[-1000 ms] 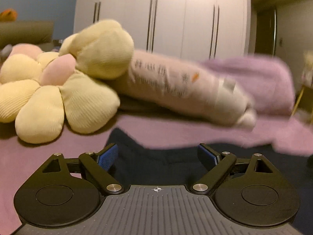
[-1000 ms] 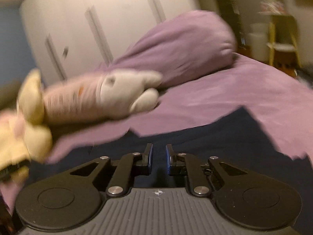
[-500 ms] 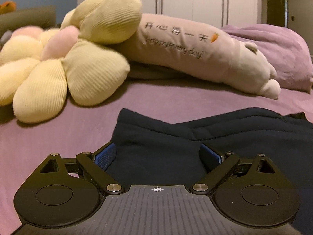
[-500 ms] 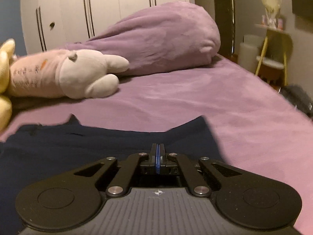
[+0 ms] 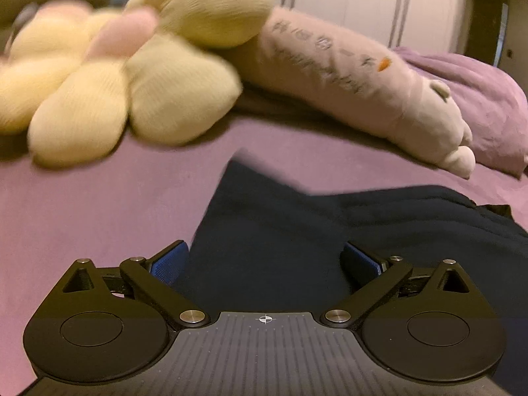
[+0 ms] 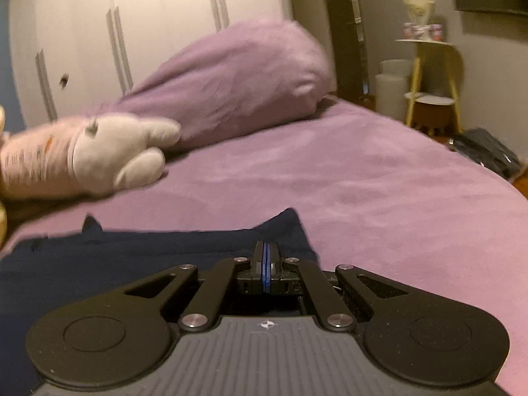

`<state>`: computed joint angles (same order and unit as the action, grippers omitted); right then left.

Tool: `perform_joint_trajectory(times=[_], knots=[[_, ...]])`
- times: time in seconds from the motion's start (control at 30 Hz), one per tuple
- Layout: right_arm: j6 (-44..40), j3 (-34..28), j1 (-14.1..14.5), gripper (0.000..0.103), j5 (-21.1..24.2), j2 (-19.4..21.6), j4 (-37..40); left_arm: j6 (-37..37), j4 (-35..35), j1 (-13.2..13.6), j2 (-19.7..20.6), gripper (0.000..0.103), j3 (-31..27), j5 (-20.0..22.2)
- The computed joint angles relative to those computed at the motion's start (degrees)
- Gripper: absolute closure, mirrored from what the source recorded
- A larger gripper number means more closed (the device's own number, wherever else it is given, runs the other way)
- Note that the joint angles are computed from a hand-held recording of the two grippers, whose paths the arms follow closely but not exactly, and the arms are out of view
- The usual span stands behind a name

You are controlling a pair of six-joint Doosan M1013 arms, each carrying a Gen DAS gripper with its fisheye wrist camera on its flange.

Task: Fold large clothes

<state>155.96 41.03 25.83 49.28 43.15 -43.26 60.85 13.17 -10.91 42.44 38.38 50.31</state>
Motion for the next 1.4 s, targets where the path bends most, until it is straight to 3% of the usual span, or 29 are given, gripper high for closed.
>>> perform_joint_trajectory(times=[0.07, 0.13, 0.2, 0.27, 0.33, 0.43, 0.47, 0.53, 0.6, 0.67, 0.7, 0.8, 0.87, 0.93, 1.0, 1.07, 1.17, 1.27, 1.4], knots=[[5.1, 4.2, 0.1, 0.078, -1.3, -2.9, 0.2, 1.2, -6.0, 1.3, -3.6, 0.001, 5.4, -2.0], [10.4, 11.0, 0.4, 0.065, -4.2, -7.3, 0.6, 5.0, -10.9, 2.6, -8.6, 0.001, 12.6, -5.0], [13.7, 19.9, 0.8, 0.063, -8.8, -13.0, 1.7, 11.5, -17.1, 3.9, -13.3, 0.001, 19.6, -7.1], [17.8, 28.3, 1.6, 0.058, -13.2, -18.3, 0.2, 18.0, -24.0, 5.2, -17.0, 0.001, 24.7, -6.3], [16.5, 34.8, 1.9, 0.055, -16.0, -22.8, 4.3, 25.0, -33.2, 6.6, -20.2, 0.002, 29.3, -6.4], [10.1, 42.2, 1.0, 0.054, -26.1, -27.6, 14.1, 32.3, -40.1, 7.5, -22.1, 0.010, 31.7, -5.5], [6.0, 42.8, 0.7, 0.054, -27.3, -28.1, 17.7, 33.3, -40.9, 7.4, -22.0, 0.018, 31.5, -4.8], [0.0, 42.4, 0.5, 0.054, -27.4, -28.0, 21.5, 32.7, -40.1, 7.1, -21.1, 0.020, 30.1, -3.0], [-3.0, 41.5, 0.2, 0.055, -27.2, -27.4, 23.2, 30.9, -37.9, 6.6, -20.5, 0.032, 29.1, -2.3], [-8.8, 40.9, -0.3, 0.069, -27.2, -26.7, 28.4, 29.5, -38.8, 6.6, -20.5, 0.037, 29.4, -2.4], [-12.4, 40.6, -0.6, 0.072, -27.1, -26.5, 31.1, 30.5, -39.2, 6.7, -20.6, 0.043, 29.4, -2.3], [-22.7, 40.0, -1.0, 0.075, -26.4, -26.2, 38.9, 35.1, -41.9, 7.5, -20.7, 0.045, 29.9, -1.3], [-28.8, 39.6, -1.8, 0.071, -26.3, -25.9, 45.8, 33.9, -43.2, 7.9, -20.0, 0.044, 29.3, -0.1], [-29.2, 38.6, -2.0, 0.071, -25.7, -25.1, 47.9, 30.8, -41.4, 7.4, -19.9, 0.045, 29.1, -0.6], [-24.8, 36.5, -1.3, 0.072, -23.5, -23.8, 43.4, 29.3, -38.5, 6.6, -20.2, 0.057, 28.8, -0.9], [-22.4, 35.7, -0.7, 0.085, -23.1, -23.5, 40.9, 29.5, -36.9, 6.2, -20.4, 0.065, 28.2, -0.1], [-27.6, 35.8, -1.2, 0.087, -23.8, -24.2, 47.9, 31.1, -39.4, 6.6, -21.2, 0.070, 27.7, 0.3], [-36.8, 37.2, -2.1, 0.090, -25.9, -25.7, 60.4, 33.4, -44.2, 7.4, -22.4, 0.073, 27.8, 0.0], [-44.9, 38.6, -1.8, 0.091, -25.7, -28.2, 69.1, 38.4, -50.7, 8.4, -25.5, 0.078, 29.3, 1.0]])
